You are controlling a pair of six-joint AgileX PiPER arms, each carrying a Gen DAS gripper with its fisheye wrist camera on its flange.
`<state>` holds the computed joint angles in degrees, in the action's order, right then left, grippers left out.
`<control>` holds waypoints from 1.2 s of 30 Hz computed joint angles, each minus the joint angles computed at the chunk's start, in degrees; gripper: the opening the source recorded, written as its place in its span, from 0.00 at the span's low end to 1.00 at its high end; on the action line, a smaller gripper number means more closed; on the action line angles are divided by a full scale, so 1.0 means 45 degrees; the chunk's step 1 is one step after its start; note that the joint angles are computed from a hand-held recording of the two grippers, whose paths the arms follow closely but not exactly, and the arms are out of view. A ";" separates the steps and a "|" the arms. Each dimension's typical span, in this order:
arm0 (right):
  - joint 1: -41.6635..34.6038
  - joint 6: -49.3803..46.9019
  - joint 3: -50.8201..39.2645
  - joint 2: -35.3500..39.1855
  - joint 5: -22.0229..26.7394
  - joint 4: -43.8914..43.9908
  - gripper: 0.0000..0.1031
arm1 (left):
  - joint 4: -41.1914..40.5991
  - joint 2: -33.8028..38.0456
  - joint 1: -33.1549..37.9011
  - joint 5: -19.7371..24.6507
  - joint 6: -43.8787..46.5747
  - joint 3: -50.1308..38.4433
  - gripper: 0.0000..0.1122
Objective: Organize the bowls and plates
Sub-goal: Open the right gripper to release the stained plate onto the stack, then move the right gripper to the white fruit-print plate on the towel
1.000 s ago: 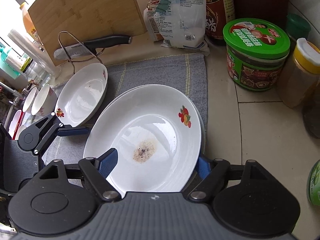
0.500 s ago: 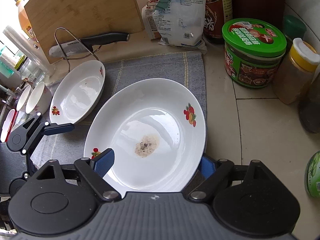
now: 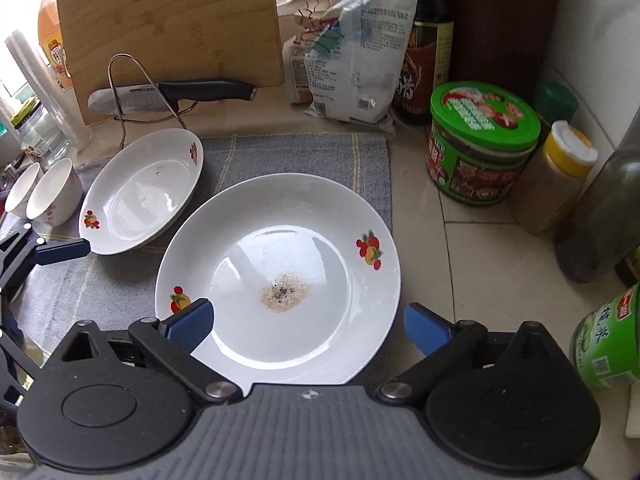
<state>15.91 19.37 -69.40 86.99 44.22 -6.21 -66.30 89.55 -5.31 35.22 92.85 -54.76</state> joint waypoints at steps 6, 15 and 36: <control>0.2459 0.4122 0.0763 -0.0320 -0.0644 -0.3742 1.00 | 0.0190 -0.1019 0.0601 -0.1352 -0.1217 0.1130 0.91; 0.5072 0.9126 0.0106 0.0667 -0.0153 -0.6688 1.00 | 0.0096 -0.1999 0.2601 -0.1080 -0.1188 0.2326 0.91; 0.7899 1.1050 -0.3826 0.3554 0.3621 -0.7247 1.00 | 0.0064 -0.0706 0.6292 0.2745 0.2120 0.1807 0.91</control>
